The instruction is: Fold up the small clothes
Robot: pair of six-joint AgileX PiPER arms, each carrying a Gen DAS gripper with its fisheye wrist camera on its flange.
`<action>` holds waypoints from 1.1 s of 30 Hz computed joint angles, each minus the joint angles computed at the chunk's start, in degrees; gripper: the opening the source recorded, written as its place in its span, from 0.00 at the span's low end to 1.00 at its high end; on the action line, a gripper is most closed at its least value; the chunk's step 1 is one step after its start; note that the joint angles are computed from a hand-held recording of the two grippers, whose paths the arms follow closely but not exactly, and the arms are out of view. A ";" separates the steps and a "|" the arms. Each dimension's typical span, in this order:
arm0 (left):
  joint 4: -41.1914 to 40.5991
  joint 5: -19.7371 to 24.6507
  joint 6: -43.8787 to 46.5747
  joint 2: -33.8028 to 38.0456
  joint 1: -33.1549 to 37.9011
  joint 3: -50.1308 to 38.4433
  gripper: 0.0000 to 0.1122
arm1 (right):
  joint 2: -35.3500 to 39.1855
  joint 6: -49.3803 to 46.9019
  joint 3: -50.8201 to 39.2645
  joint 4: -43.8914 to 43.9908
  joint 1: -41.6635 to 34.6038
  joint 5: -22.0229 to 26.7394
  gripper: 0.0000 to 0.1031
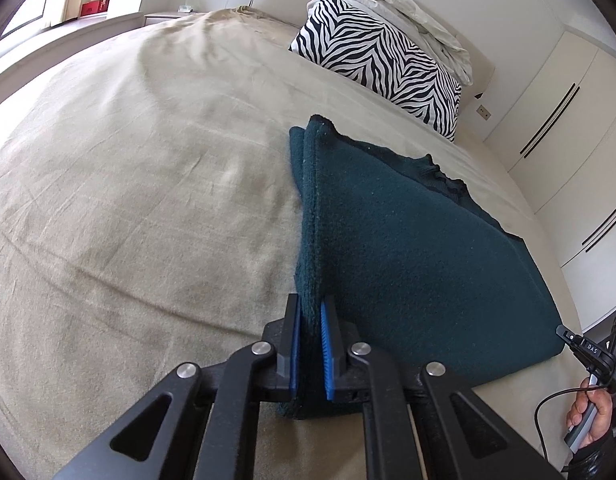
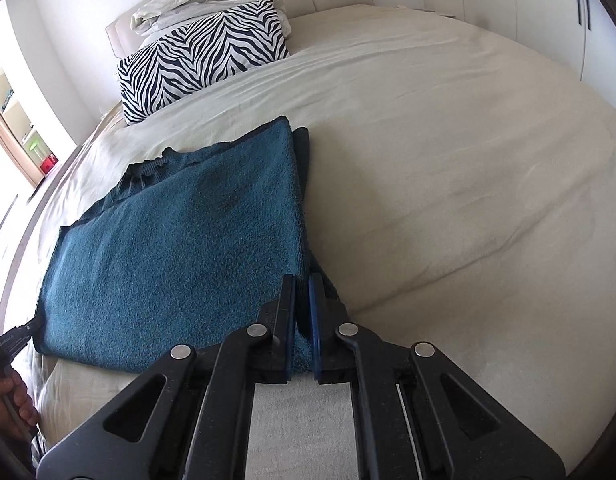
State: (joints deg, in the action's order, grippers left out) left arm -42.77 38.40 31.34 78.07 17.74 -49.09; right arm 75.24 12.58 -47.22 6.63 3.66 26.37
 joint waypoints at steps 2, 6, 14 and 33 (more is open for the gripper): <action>-0.03 0.63 0.27 -0.31 0.43 0.03 0.09 | -1.00 -2.23 0.55 2.61 -0.94 0.67 0.05; 0.30 1.01 0.56 -0.60 0.60 0.17 0.08 | -1.31 -6.71 1.71 7.17 -2.98 0.81 0.05; 0.40 2.48 2.15 -1.82 2.10 1.33 0.07 | -0.78 -11.73 3.84 12.80 -4.12 -0.87 0.05; 0.94 4.86 0.79 -4.83 4.52 3.55 0.28 | 0.83 -21.40 4.75 23.63 -8.16 -0.04 0.12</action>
